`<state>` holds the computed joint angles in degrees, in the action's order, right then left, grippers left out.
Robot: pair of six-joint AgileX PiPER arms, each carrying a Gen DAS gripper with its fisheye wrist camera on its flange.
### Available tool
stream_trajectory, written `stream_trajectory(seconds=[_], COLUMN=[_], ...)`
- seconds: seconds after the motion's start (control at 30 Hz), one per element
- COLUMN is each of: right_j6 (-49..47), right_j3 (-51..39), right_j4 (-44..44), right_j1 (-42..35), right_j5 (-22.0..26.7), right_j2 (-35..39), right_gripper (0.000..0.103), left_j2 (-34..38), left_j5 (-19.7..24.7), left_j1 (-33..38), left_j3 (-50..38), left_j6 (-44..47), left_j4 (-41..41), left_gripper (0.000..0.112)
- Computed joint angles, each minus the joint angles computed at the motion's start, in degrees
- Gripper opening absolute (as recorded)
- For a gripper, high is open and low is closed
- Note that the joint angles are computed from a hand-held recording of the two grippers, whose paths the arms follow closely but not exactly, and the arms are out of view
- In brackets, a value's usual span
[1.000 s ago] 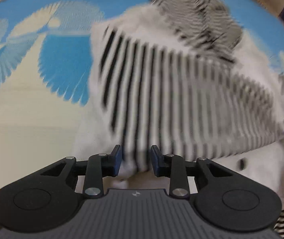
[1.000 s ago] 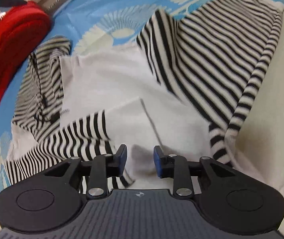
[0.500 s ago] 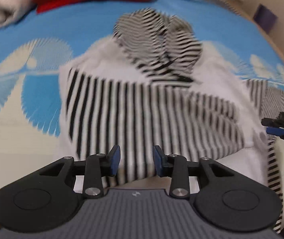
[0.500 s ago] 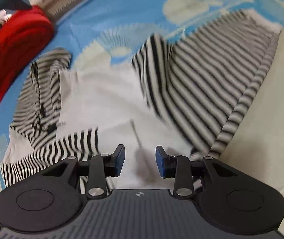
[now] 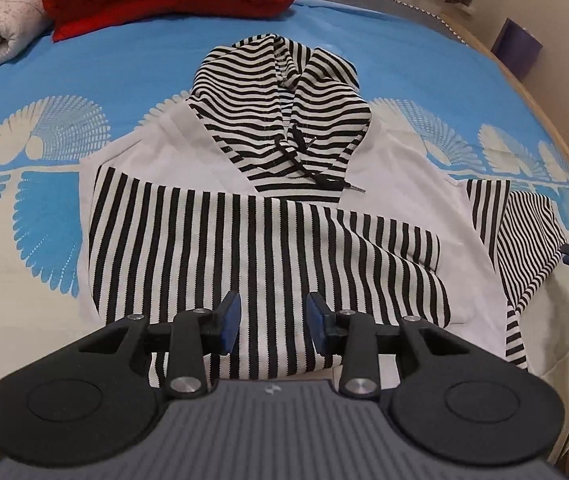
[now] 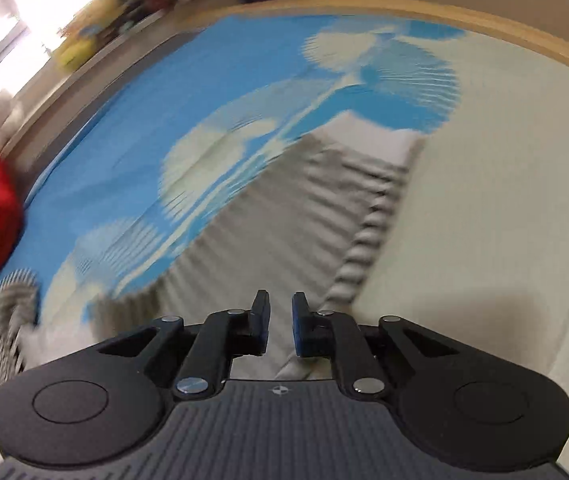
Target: Fold small clothes
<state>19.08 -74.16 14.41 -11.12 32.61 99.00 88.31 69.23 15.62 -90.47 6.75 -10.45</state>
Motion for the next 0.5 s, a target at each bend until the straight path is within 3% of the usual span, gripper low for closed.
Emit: stream_trajectory(seconds=[0.1, 0.17, 0.27, 0.33, 0.47, 0.5], right_j6=[-4.6, -8.0, -3.3, -6.6, -15.0, -16.0], right_j3=[0.4, -0.5, -1.4, -0.9, -0.6, -0.4], right_j4=[6.6, 10.1, 6.4, 11.6, 21.5, 23.1], right_j1=[-3.8, -5.2, -5.4, -6.3, -7.5, -7.9], right_j5=[-3.2, -4.4, -6.8, -9.4, -11.3, -11.1], right_j2=[3.2, 5.8, 8.6, 9.8, 11.0, 10.9], right_gripper=[0.037, 0.039, 0.039, 0.039, 0.033, 0.018], left_j2=[0.2, 0.2, 0.4, 0.6, 0.6, 0.6], left_j5=[-0.3, -0.4, -0.6, -0.6, -0.7, -0.7], left_j1=[0.3, 0.8, 1.3, 1.4, 1.7, 1.7], left_j3=[0.2, 0.4, 0.6, 0.5, 0.5, 0.4], left_j6=[0.2, 0.8, 0.8, 0.8, 1.1, 1.0], left_j4=[0.2, 0.4, 1.0, 1.3, 1.4, 1.4], left_gripper=[0.04, 0.04, 0.04, 0.04, 0.04, 0.04])
